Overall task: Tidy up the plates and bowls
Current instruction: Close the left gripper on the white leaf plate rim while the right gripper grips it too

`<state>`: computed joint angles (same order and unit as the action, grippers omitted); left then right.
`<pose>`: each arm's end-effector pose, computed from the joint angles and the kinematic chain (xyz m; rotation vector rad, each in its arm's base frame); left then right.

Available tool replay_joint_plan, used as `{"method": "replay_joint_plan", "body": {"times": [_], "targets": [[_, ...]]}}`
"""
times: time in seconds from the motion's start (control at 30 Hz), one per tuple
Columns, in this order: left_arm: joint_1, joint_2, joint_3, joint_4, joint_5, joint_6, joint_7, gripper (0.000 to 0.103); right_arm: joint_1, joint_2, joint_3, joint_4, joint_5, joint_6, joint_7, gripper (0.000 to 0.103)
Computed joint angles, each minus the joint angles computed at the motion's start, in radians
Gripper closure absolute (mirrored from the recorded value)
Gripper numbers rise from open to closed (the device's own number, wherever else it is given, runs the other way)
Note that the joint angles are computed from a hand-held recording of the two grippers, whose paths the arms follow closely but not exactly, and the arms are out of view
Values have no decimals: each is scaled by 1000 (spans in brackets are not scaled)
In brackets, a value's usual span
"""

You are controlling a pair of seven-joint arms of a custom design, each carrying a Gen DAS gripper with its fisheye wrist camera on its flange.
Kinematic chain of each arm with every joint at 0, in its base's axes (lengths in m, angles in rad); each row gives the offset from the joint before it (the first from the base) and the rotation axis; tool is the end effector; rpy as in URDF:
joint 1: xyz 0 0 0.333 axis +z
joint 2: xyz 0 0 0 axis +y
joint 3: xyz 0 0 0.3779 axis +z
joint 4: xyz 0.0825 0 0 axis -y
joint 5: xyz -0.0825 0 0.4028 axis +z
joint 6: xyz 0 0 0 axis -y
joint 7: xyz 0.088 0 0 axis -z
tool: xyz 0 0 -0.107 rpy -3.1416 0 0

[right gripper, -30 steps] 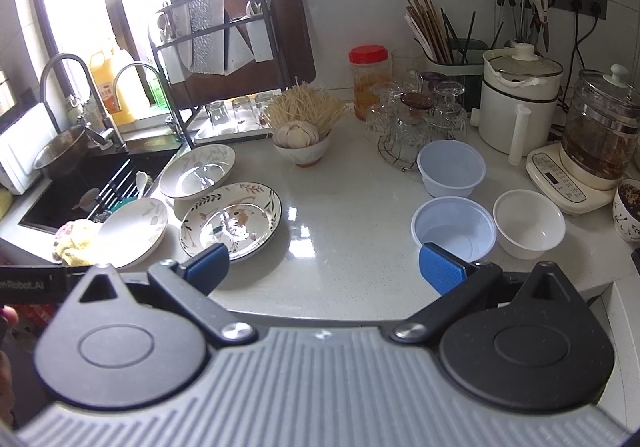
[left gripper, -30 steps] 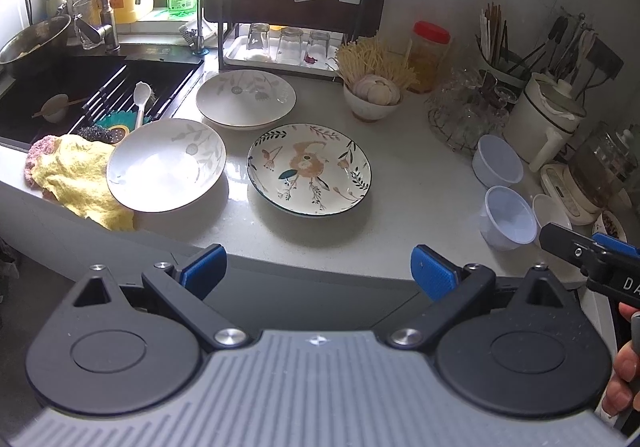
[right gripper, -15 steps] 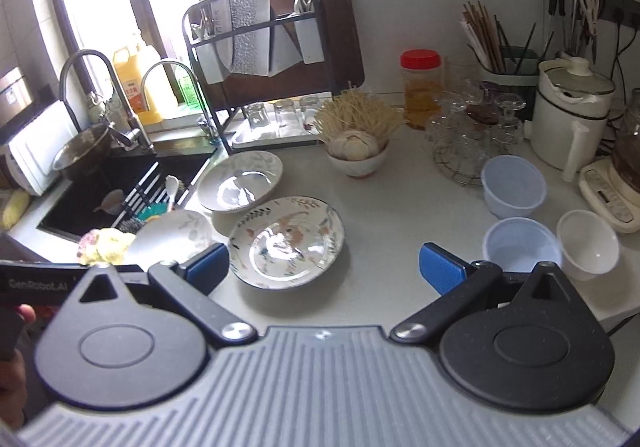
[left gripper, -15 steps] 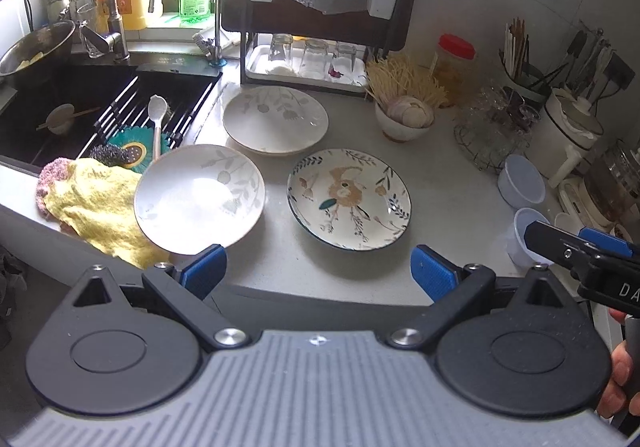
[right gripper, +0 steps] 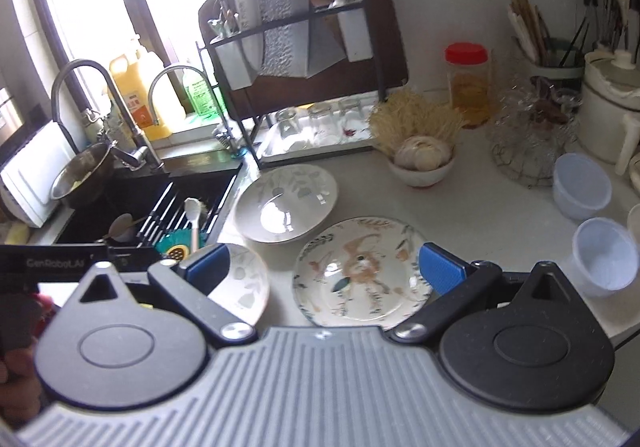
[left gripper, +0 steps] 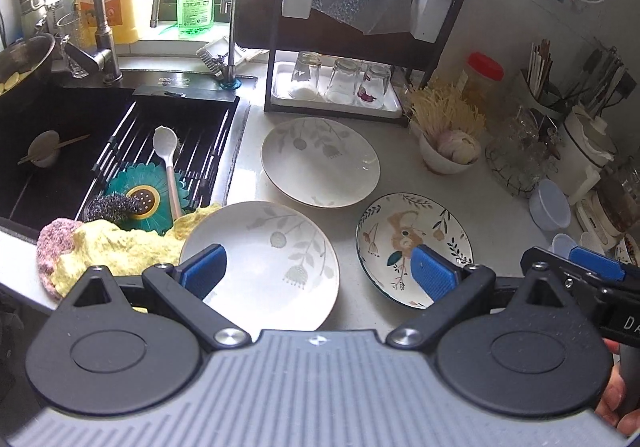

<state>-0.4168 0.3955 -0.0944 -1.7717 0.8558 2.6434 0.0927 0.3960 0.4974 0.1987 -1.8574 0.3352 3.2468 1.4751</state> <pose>0.6256 -0.3635 0.4315 -2.1121 1.5307 -0.7494 0.6355 0.3621 0.3998 -1.8075 1.3729 -0.3409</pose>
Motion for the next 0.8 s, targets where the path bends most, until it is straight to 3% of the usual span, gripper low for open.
{"method": "replay_joint_plan", "body": {"times": [0.17, 0.23, 0.4, 0.5, 0.57, 0.67, 0.73, 0.8], "targets": [[98, 6, -5, -32, -57, 140, 193, 3, 104, 64, -73, 105, 38, -65, 101, 2], [129, 12, -1, -48, -87, 198, 255, 3, 169, 91, -135, 143, 41, -77, 160, 3], [210, 40, -21, -80, -220, 280, 440, 3, 263, 161, -223, 211, 39, -92, 299, 3], [235, 62, -24, -94, -288, 294, 526, 3, 276, 197, -230, 235, 39, -97, 369, 4], [284, 80, -65, -101, -367, 306, 600, 3, 275, 219, -223, 247, 36, -105, 404, 7], [322, 104, -90, -115, -440, 322, 678, 3, 252, 248, -185, 265, 35, -130, 440, 17], [327, 115, -88, -125, -468, 340, 715, 3, 264, 267, -194, 281, 25, -149, 470, 27], [340, 129, -98, -134, -503, 364, 753, 3, 280, 286, -211, 293, 10, -156, 499, 30]]}}
